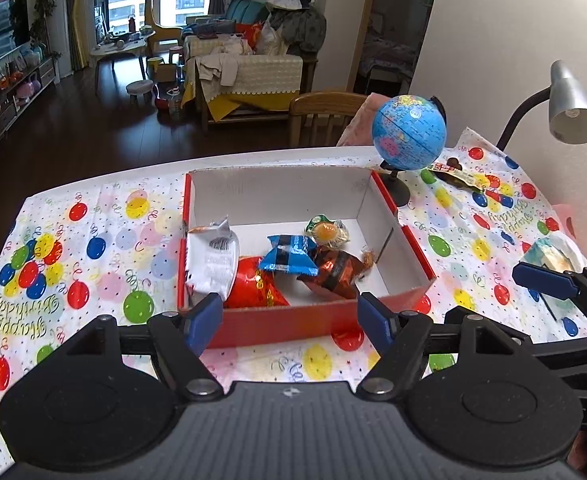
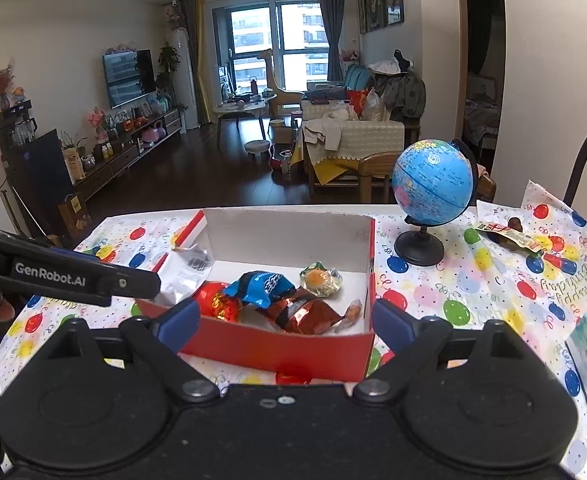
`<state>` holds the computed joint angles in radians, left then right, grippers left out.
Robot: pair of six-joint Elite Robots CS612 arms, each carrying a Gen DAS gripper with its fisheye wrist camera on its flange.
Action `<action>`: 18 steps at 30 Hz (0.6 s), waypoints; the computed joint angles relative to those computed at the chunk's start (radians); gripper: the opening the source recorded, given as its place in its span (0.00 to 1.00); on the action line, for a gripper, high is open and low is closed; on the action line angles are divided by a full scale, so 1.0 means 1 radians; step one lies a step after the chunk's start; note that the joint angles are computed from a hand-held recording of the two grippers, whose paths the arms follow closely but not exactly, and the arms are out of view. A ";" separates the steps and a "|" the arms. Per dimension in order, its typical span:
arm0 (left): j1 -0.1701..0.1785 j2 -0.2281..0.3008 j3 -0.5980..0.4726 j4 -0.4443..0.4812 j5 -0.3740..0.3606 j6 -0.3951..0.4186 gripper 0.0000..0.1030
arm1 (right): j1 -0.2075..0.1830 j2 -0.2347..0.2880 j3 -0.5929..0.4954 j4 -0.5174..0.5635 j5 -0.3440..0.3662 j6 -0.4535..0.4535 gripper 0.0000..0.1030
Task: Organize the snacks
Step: 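Withdraw both tools from the box back toward the remaining snacks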
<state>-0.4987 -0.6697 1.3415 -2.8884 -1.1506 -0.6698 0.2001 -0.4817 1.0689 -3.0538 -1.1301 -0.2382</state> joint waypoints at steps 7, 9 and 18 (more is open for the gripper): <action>-0.023 -0.030 0.079 -0.058 0.023 -0.009 0.81 | -0.002 -0.032 0.090 -0.073 -0.007 0.004 0.98; -0.029 -0.035 0.092 -0.055 0.030 -0.014 0.81 | -0.002 -0.038 0.108 -0.079 -0.008 -0.001 0.98; -0.038 -0.042 0.153 -0.063 -0.011 -0.117 0.96 | -0.011 -0.044 0.172 -0.115 -0.009 0.046 0.98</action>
